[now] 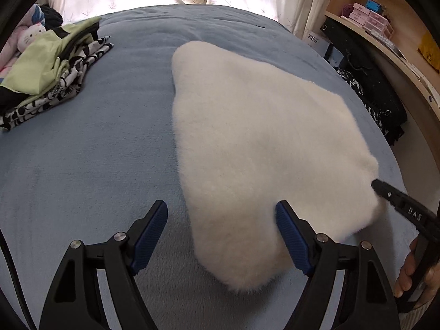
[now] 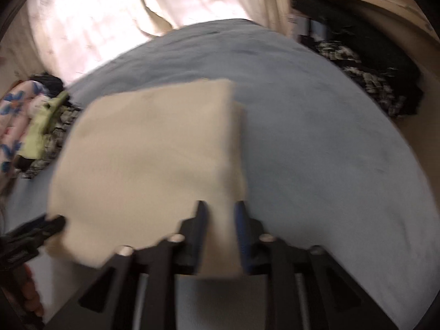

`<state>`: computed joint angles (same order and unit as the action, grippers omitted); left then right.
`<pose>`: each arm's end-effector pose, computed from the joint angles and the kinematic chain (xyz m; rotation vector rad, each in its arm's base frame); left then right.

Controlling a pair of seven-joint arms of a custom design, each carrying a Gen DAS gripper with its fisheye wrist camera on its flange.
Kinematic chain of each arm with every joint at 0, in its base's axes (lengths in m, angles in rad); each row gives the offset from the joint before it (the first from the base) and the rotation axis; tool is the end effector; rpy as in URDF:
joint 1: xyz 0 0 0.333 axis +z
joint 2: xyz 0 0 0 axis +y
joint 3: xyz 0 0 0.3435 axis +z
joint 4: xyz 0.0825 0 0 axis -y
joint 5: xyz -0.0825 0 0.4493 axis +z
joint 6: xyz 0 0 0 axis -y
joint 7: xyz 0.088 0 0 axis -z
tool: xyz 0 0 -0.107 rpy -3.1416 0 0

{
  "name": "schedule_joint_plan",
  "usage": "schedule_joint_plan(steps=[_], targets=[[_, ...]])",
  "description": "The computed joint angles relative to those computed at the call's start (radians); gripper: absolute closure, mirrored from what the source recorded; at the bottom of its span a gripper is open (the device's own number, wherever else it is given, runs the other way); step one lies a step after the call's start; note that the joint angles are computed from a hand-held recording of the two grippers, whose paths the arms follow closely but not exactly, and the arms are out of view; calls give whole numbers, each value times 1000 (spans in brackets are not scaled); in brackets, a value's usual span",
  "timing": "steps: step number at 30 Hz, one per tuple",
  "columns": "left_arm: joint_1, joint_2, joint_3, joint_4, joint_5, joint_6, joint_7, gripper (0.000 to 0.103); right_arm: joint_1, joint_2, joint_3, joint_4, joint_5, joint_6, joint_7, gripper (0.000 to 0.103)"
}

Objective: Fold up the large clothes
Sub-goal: 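Position both open tools at the edges of the folded cream bundle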

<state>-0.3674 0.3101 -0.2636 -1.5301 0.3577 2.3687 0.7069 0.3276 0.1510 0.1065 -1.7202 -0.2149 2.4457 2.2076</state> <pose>0.6368 -0.4269 0.5543 -2.0461 1.8902 -0.7561 0.6540 0.2979 0.5646 -1.7578 1.9125 -0.4054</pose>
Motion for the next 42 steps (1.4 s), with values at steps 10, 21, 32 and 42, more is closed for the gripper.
schedule_joint_plan(steps=[10,21,32,42], targets=[[-17,-11,2,-6,40,-25,-26,24,7,-20,-5,-27,-9,-29,96,39],[-23,-16,2,-4,36,-64,-85,18,56,-3,-3,18,-204,-142,214,21],[47,-114,-44,-137,-179,54,53,18,19,-67,18,-55,88,-57,81,21],[69,-236,-33,-240,-397,64,145,18,30,-154,14,-115,199,-26,43,21]])
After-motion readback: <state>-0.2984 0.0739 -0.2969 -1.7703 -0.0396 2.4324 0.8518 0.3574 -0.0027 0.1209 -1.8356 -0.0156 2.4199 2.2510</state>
